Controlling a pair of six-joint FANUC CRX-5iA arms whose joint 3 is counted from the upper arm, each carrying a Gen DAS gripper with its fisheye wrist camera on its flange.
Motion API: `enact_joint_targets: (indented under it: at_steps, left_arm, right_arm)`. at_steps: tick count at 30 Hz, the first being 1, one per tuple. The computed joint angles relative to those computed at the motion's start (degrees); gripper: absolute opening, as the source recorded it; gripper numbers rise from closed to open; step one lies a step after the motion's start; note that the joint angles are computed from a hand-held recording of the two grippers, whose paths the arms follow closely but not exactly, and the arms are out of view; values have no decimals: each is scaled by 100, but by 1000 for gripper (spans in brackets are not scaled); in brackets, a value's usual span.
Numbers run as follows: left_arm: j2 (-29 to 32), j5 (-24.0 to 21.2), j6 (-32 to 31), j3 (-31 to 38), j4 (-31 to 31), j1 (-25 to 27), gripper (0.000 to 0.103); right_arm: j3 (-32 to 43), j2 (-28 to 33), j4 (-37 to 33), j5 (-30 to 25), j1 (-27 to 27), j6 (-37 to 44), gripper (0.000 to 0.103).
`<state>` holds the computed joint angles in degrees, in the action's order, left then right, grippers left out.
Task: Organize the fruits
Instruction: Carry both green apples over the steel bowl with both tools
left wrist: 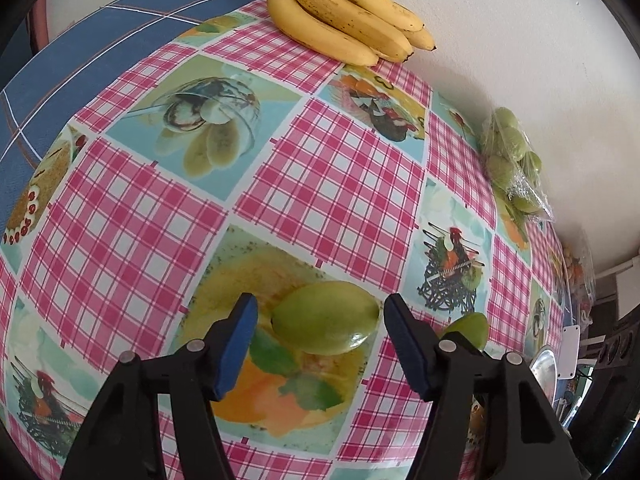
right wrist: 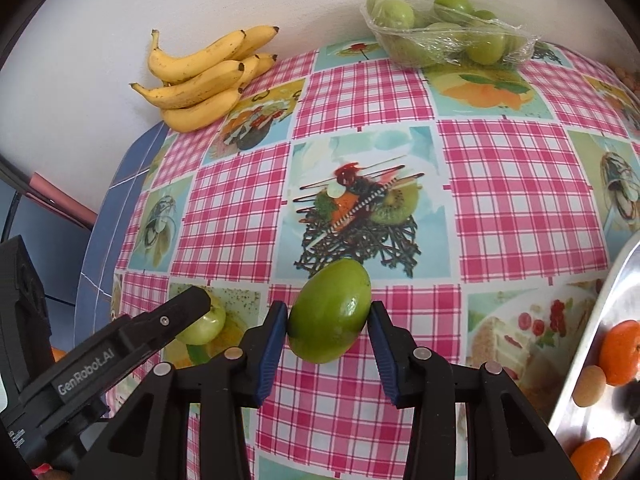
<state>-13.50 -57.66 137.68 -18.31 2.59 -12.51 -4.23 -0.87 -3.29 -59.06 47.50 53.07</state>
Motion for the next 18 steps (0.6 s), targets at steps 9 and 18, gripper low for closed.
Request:
enact_joint_targets:
  at_steps: [9,18]
  left_arm:
    - [10,69,-143,-15,38,-26,56]
    - [-14,-81,-195,108,62,-177,56]
  right_arm:
    - [-101,-194,-59,-31,-58,-66,44]
    - [-247,-533,-25,-40,-37,-224,44]
